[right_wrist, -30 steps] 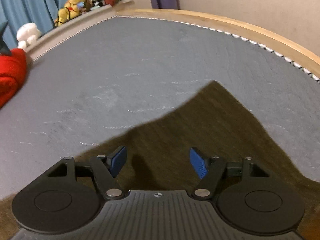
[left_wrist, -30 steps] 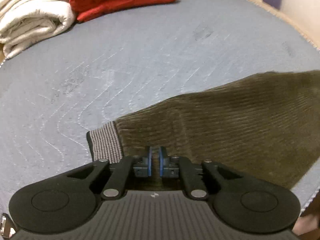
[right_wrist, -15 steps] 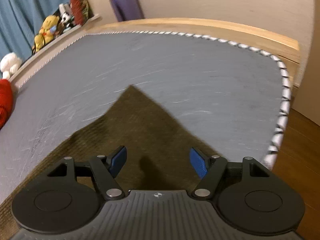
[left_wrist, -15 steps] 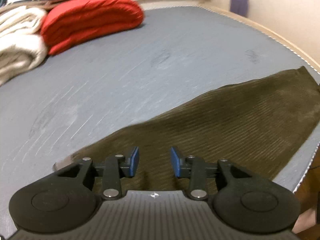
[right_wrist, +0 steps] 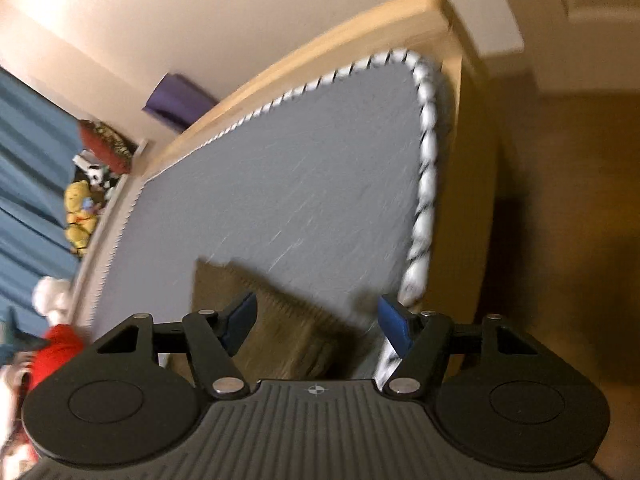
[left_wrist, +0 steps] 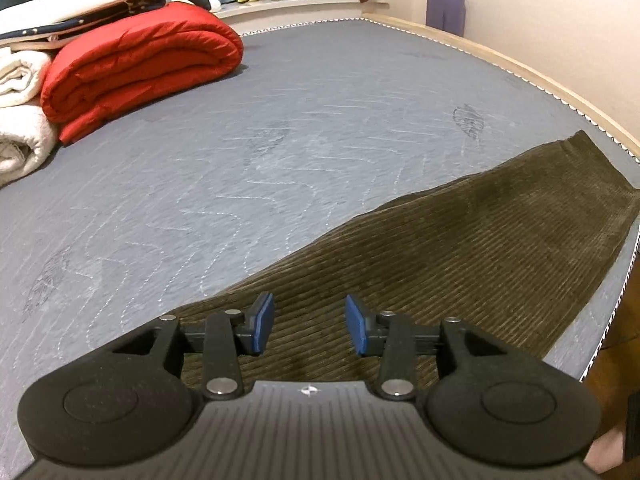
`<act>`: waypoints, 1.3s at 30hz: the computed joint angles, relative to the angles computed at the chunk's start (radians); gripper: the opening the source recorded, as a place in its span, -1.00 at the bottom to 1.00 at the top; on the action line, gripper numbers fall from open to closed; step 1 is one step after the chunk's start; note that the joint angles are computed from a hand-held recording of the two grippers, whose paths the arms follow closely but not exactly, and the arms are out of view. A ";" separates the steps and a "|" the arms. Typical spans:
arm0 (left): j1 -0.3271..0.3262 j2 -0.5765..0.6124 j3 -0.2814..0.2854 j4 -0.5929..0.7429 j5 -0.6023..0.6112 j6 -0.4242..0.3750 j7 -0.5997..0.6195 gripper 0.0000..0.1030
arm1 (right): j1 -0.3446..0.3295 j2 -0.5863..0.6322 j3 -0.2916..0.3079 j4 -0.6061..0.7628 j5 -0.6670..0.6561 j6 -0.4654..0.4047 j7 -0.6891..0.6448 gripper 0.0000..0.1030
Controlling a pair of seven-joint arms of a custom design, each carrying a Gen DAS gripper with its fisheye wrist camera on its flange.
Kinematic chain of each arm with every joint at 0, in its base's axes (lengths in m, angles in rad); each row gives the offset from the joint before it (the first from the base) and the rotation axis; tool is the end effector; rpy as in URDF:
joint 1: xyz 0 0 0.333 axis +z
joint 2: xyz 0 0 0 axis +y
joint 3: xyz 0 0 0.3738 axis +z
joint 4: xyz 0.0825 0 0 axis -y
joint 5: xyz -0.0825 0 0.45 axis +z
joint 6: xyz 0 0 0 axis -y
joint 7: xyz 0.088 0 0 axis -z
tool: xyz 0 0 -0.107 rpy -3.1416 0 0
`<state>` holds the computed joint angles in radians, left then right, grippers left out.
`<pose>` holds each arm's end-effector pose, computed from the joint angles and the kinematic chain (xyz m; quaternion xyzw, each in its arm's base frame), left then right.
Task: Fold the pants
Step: 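Grasp the folded pants end with the right tool and lift it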
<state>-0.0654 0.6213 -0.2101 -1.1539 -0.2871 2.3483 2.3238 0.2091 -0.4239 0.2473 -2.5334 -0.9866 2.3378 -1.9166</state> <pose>0.8527 -0.1836 0.5448 -0.3491 0.8751 -0.2999 0.1495 0.4218 0.1961 0.4648 0.0575 0.9030 -0.2227 0.3630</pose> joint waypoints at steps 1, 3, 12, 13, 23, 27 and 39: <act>0.000 0.000 0.000 0.000 0.001 -0.001 0.003 -0.14 | 0.000 0.015 -0.003 0.006 -0.002 0.023 0.013 0.30; -0.004 0.003 0.000 0.002 0.007 -0.004 0.008 -0.14 | -0.004 0.054 -0.015 0.021 -0.010 0.072 0.018 0.30; -0.010 0.005 0.006 -0.006 0.025 0.001 0.014 -0.13 | -0.003 0.123 -0.023 0.062 -0.070 0.016 0.038 0.31; -0.010 0.006 0.006 -0.005 0.026 0.001 0.013 -0.13 | 0.000 0.123 -0.026 0.059 -0.082 0.007 0.043 0.29; -0.004 0.001 0.003 -0.011 0.016 0.016 0.017 -0.12 | 0.058 0.189 -0.021 0.179 -0.037 -0.216 -0.075 -0.57; -0.003 0.001 0.007 -0.010 0.016 0.027 0.005 -0.11 | 0.117 0.301 0.001 0.388 -0.125 -0.408 -0.288 -0.58; 0.004 0.014 0.033 0.007 0.052 0.031 -0.066 -0.12 | 0.324 0.929 0.020 1.207 -0.365 -0.063 -1.295 -0.59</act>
